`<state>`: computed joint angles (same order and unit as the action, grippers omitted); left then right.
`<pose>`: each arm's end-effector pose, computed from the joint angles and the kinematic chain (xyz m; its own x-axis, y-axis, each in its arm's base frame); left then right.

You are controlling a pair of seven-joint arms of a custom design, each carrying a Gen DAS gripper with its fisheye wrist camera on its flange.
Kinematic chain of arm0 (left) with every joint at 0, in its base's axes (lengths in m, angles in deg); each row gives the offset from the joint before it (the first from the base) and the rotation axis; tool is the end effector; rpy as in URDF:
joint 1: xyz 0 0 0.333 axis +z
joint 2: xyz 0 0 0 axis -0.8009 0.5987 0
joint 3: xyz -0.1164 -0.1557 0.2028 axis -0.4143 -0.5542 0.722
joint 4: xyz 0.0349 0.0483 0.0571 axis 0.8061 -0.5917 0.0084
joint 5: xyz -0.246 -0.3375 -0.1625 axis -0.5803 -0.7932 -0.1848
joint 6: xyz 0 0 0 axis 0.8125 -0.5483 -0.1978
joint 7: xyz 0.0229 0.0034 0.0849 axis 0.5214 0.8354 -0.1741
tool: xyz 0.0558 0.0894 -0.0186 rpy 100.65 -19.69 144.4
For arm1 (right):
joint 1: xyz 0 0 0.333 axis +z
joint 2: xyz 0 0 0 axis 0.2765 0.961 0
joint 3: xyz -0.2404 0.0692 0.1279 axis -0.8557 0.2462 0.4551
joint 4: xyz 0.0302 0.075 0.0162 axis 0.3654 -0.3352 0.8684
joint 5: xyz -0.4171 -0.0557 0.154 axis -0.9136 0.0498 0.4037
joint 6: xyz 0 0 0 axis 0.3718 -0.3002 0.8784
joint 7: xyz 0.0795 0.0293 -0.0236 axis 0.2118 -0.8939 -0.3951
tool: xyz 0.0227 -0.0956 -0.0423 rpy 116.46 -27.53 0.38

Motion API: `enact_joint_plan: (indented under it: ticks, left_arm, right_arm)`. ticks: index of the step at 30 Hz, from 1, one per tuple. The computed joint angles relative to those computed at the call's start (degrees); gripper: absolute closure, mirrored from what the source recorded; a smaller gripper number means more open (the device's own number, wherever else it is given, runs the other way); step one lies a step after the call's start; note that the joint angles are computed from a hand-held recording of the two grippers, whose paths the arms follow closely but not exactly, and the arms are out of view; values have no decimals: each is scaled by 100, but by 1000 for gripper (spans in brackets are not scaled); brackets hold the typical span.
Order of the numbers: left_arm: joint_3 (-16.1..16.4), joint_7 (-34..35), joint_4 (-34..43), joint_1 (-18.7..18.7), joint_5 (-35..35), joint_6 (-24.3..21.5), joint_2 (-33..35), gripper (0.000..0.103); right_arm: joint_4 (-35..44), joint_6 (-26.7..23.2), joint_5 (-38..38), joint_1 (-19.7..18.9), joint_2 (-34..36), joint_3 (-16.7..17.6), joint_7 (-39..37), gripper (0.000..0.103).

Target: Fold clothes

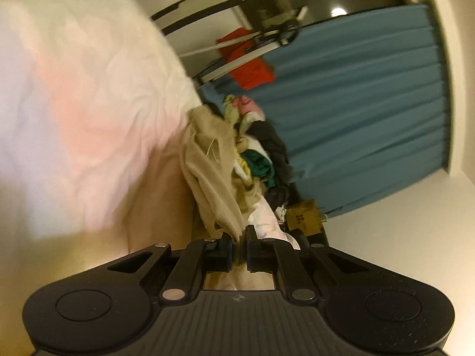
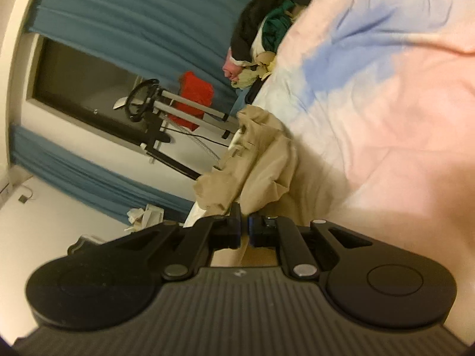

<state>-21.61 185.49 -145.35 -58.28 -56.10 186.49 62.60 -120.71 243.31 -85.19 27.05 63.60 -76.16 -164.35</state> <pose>0.6995 -0.2428 0.5108 -0.0501 -0.5067 0.8607 -0.7088 -0.5891 -0.3880 0.6065 0.2125 0.5180 -0.2548 -0.4067 -0.8773 -0.2604 0.9026 -0.3428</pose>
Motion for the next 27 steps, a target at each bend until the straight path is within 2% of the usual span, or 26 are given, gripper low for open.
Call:
enact_joint_plan:
  ticks: [2, 4, 7, 11, 13, 15, 17, 19, 21, 23, 27]
  left_arm:
    - [-105, 378, -779, 139, -599, -34, -689, 95]
    - [-16, 487, -1451, 101, -1042, -135, -1317, 95]
    - [203, 783, -2492, -39, -1786, -285, -2393, 95]
    - [498, 790, -3642, -399, -2226, -273, -3633, 95]
    - [604, 822, -3731, -559, -2178, -239, -3770, 95]
    - [708, 848, -3812, -717, -2122, -201, -3900, 95]
    - [847, 913, -3615, -850, -2137, -203, -3750, 95]
    - [954, 769, -3385, -921, -1835, -160, -3565, 95]
    - [1004, 352, -2874, -965, -1291, -103, -3097, 95]
    - [1035, -225, -2253, -969, -591, -99, -2533, 95]
    - [1007, -2222, -574, -805, 1348, -324, -1005, 95]
  right_arm:
    - [-403, -76, -232, 34, -442, 77, 220, 95]
    - [-910, -189, -395, 14, -986, 247, 356, 95]
    - [-1823, -303, -202, -29, -1929, 539, 405, 95]
    - [-2822, -564, 877, 202, -2999, 688, -477, 95]
    - [-3084, -786, 1376, 389, -3334, 690, -1079, 95]
    - [-3063, -775, 1472, 245, -3363, 793, -1222, 95]
    - [-3018, -740, 1538, 70, -3365, 906, -1329, 95]
    - [-2786, -499, 1417, -327, -3159, 1089, -1104, 95]
    - [-2383, -386, 1409, -662, -2757, 1217, -1101, 95]
    - [-1843, -334, 1547, -911, -2186, 1276, -1260, 95]
    - [-629, -529, 2829, -649, -821, 850, -2762, 95]
